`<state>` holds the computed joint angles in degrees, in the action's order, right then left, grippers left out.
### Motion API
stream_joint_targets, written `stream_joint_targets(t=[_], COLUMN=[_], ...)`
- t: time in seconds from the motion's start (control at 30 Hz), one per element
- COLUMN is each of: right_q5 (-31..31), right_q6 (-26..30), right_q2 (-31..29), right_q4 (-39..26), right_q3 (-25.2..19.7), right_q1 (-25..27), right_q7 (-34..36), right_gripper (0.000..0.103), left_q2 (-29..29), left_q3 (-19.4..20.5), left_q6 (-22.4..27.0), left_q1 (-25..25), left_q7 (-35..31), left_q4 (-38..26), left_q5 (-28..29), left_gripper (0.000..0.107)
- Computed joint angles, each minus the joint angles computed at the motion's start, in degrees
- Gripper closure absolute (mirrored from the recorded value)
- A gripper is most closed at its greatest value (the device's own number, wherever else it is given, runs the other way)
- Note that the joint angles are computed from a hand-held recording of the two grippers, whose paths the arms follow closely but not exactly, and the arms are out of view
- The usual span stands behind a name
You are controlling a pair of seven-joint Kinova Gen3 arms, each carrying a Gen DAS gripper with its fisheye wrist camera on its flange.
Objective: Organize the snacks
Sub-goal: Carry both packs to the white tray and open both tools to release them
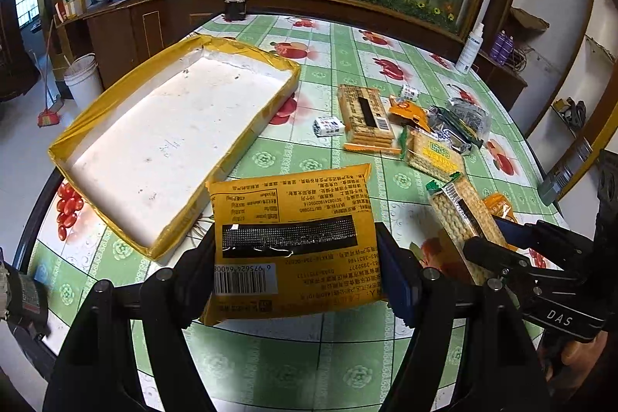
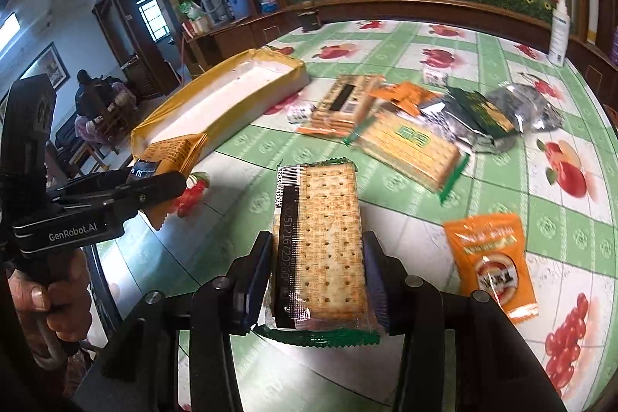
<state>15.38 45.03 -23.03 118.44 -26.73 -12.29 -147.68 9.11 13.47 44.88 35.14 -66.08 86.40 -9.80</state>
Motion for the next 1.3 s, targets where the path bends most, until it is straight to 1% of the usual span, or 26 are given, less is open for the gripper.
stream_joint_targets(t=[0.17,0.3,0.4,0.53,0.6,0.67,0.73,0.8,0.9,0.93,1.03,1.1,1.17,1.23,1.27,1.3], right_q5=[2.22,4.28,4.94,6.63,6.34,6.36,5.20,3.09,-0.72,-1.92,-6.27,-8.63,-11.18,-11.77,-11.60,-11.57], right_q6=[-1.60,-3.12,-4.65,-7.47,-9.17,-11.01,-13.08,-14.90,-15.70,-15.86,-15.75,-15.36,-14.99,-14.94,-15.05,-15.71], right_q2=[3.18,6.51,8.89,13.06,15.97,18.59,22.04,25.74,30.73,32.68,36.38,38.03,38.59,38.36,37.89,36.96], right_q4=[-2.56,-4.58,-5.91,-9.15,-11.53,-13.62,-16.36,-19.23,-23.26,-24.69,-27.33,-28.47,-28.70,-28.11,-27.60,-26.51], right_q3=[-0.57,0.07,2.09,4.95,7.24,9.28,11.65,13.75,15.78,16.30,17.13,17.55,17.79,18.90,19.50,19.90], right_q1=[-0.35,-1.77,-3.59,-5.69,-6.85,-7.94,-8.91,-9.64,-10.20,-10.30,-10.03,-10.14,-10.06,-11.24,-11.90,-12.34], right_q7=[0.29,0.39,1.14,2.73,4.36,5.54,7.58,10.14,14.41,15.71,19.77,22.23,24.75,25.29,25.11,24.82], right_gripper=[0.056,0.056,0.056,0.056,0.056,0.056,0.056,0.056,0.056,0.056,0.056,0.056,0.056,0.056,0.055,0.054], left_q2=[-0.53,-0.36,0.51,3.58,6.57,9.33,12.11,13.19,13.31,12.71,11.35,10.29,9.19,7.88,7.37,6.61], left_q3=[-1.11,-1.65,-2.60,-4.46,-5.49,-6.07,-6.11,-6.51,-7.15,-7.28,-6.04,-5.06,-4.75,-4.38,-4.16,-4.76], left_q6=[-0.05,-0.47,-0.90,-0.27,1.60,3.30,6.09,7.27,9.08,8.84,9.65,9.90,10.00,9.09,8.97,8.57], left_q1=[-0.97,-2.05,-3.06,-4.06,-4.21,-5.20,-6.41,-6.73,-5.71,-5.10,-5.61,-6.21,-6.18,-7.31,-7.70,-7.02], left_q7=[1.53,2.17,3.12,4.91,5.41,4.79,3.00,2.57,3.12,3.47,2.31,0.96,0.42,0.16,0.44,1.37], left_q4=[0.13,-0.07,-1.20,-4.87,-7.96,-10.53,-13.32,-13.98,-13.59,-12.79,-11.52,-10.34,-9.22,-7.80,-7.45,-6.95], left_q5=[-1.48,-2.47,-3.47,-5.40,-6.48,-5.27,-2.94,-1.38,-0.99,-1.38,0.91,2.98,3.74,5.95,6.32,5.75], left_gripper=[0.034,0.033,0.033,0.033,0.033,0.033,0.033,0.033,0.033,0.033,0.033,0.033,0.033,0.033,0.033,0.033])
